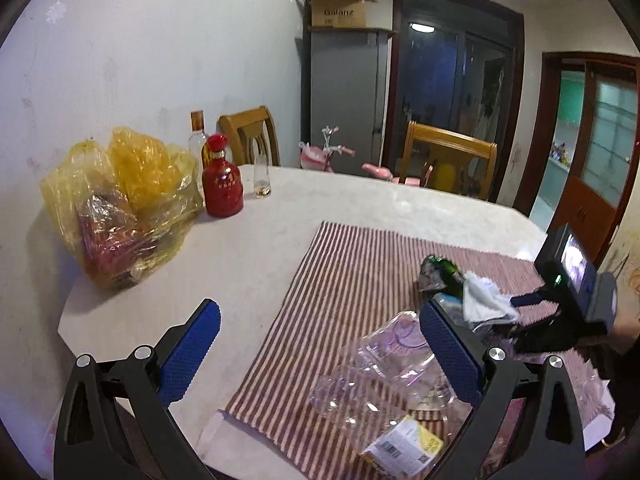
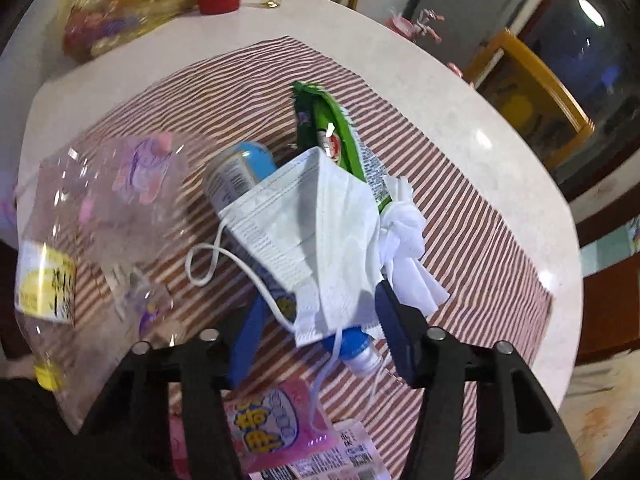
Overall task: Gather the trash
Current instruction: 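Grasp the white face mask with the right tool while the left tool grasps a clear plastic cup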
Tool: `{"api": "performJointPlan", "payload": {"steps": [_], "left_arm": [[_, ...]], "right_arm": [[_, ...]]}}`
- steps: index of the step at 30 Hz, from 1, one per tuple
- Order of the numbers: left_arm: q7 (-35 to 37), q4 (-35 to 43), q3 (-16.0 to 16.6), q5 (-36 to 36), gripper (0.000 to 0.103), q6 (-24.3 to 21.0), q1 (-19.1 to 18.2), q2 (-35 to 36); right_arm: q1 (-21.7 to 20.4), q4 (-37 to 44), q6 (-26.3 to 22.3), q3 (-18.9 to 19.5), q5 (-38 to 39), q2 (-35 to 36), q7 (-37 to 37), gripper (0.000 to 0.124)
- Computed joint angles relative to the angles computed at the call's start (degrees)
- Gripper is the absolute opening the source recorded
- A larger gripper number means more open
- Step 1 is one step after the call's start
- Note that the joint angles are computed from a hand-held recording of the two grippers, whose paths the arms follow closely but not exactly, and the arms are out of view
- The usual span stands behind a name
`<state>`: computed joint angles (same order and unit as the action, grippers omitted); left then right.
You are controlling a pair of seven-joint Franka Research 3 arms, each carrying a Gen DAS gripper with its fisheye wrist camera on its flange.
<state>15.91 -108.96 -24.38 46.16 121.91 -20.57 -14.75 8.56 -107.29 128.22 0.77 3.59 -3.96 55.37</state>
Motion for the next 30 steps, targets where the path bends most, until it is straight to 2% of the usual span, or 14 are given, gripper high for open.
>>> {"api": "performJointPlan", "payload": {"steps": [1, 3, 4, 8, 11, 14, 16, 17, 20, 22, 25, 28, 30], "left_arm": [[0.21, -0.02, 0.13, -0.11, 0.097, -0.46, 0.12, 0.2], [0.01, -0.38, 0.43, -0.46, 0.097, -0.66, 0.22, 0.23], [0.04, -0.91, 0.88, -1.05, 0.097, -0.02, 0.25, 0.12], [1.54, -2.65, 2.66, -4.57, 0.097, 2.9, 0.48, -0.09], [4.76, -3.93, 4.7, -9.75, 0.097, 7.05, 0.56, 0.39], [9.52, -5.35, 7.48, -18.54, 0.097, 14.18, 0.35, 1.72], [12.77, -4.21, 8.38, -24.26, 0.097, 15.5, 0.35, 3.85], [14.46, -2.97, 8.45, -26.06, 0.097, 15.02, 0.45, 5.2], [26.13, 4.91, 8.89, -32.01, 0.097, 10.3, 0.3, 12.23], [34.82, 12.7, 8.51, -33.76, 0.097, 3.87, 0.23, 18.16], [47.06, 21.21, 7.79, -40.42, 0.097, -1.97, 0.95, 25.46], [52.37, 27.67, 7.38, -42.35, 0.097, -7.67, 0.41, 31.17], [55.07, 30.37, 6.97, -44.9, 0.096, -9.44, 0.52, 34.04]], "right_arm": [[-0.09, 1.37, -1.01, -0.11, 0.27, 1.01, 0.38, 0.042], [-0.35, 3.62, -3.63, -0.56, 2.73, 2.28, 0.79, 0.009], [-0.39, 4.14, -3.87, -0.57, 2.75, 2.65, 1.74, 0.003], [-1.09, 5.63, -5.82, -1.26, 7.83, 2.59, 2.53, 0.003], [-2.01, 3.84, -4.19, -2.12, 13.84, -0.2, 2.73, 0.003], [-2.51, 2.23, -2.17, -2.61, 17.3, -2.88, 2.93, 0.003], [-2.66, 1.04, -1.44, -2.86, 18.91, -4.84, 3.02, 0.003], [-2.72, 0.87, -1.23, -3.06, 19.63, -5.55, 2.81, 0.003], [-2.99, 1.03, -0.61, -3.55, 21.05, -6.37, 2.45, 0.003], [-3.03, 0.9, -0.04, -3.62, 21.65, -6.82, 2.5, 0.003], [-3.02, -0.06, 0.81, -3.89, 22.69, -7.79, 1.8, 0.003], [-3.12, -0.54, 1.18, -4.13, 23.38, -8.65, 1.72, 0.003], [-3.14, -0.65, 1.43, -4.22, 23.62, -8.74, 1.66, 0.003]]}}
